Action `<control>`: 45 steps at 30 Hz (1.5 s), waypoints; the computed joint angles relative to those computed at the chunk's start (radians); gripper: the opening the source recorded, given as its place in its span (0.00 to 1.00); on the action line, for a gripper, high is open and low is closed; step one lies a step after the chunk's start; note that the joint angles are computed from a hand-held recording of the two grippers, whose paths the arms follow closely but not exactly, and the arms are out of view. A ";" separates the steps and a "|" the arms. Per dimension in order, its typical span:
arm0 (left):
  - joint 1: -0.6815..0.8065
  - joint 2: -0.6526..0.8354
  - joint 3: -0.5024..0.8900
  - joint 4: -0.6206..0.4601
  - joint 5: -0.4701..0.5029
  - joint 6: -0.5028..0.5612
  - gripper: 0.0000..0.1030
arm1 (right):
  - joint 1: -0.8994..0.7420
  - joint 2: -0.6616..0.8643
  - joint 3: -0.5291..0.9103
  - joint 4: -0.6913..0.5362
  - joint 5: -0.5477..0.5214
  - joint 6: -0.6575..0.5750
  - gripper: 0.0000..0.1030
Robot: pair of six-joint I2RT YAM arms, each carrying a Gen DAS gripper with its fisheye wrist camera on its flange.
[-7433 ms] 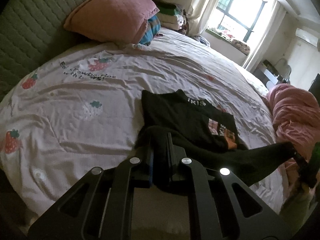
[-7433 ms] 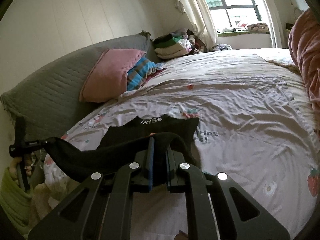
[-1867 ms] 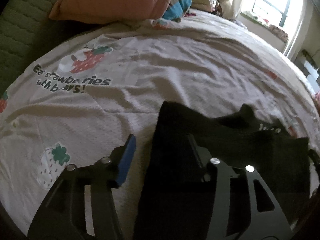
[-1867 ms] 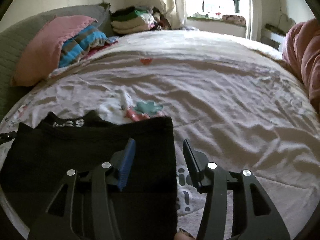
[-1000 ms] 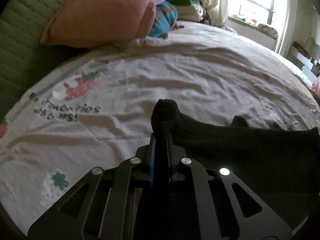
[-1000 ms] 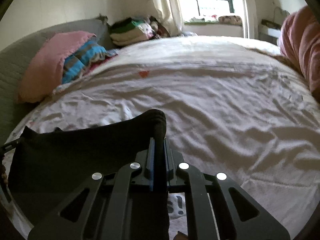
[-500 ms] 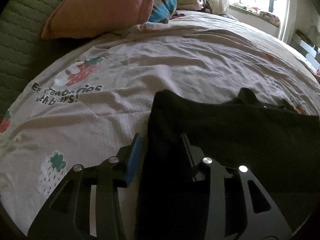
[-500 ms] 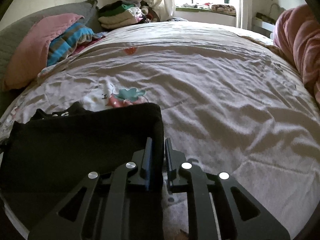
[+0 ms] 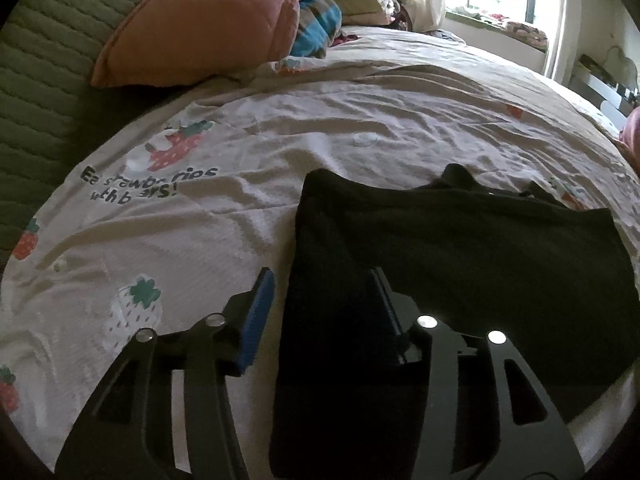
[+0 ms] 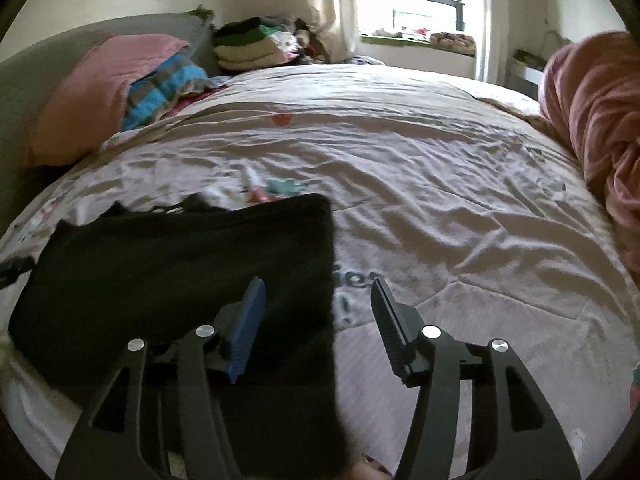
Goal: Fold small clothes
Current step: 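Open both grippers and withdraw them from the folded shirt, then move both open grippers to the end of the folded black shirt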
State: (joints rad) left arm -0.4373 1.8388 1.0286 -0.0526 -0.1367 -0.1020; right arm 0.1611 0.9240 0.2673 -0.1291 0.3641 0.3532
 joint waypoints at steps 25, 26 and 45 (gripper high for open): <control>-0.015 -0.138 -0.204 -0.014 0.076 0.001 0.53 | 0.350 0.022 0.005 -0.228 0.013 0.206 0.60; -0.014 -0.142 -0.209 -0.017 0.078 0.001 0.53 | 0.357 0.020 0.004 -0.233 0.016 0.213 0.60; 0.027 -0.266 -0.328 -0.040 0.091 0.003 0.64 | 0.608 -0.007 0.062 -0.395 0.166 0.414 0.88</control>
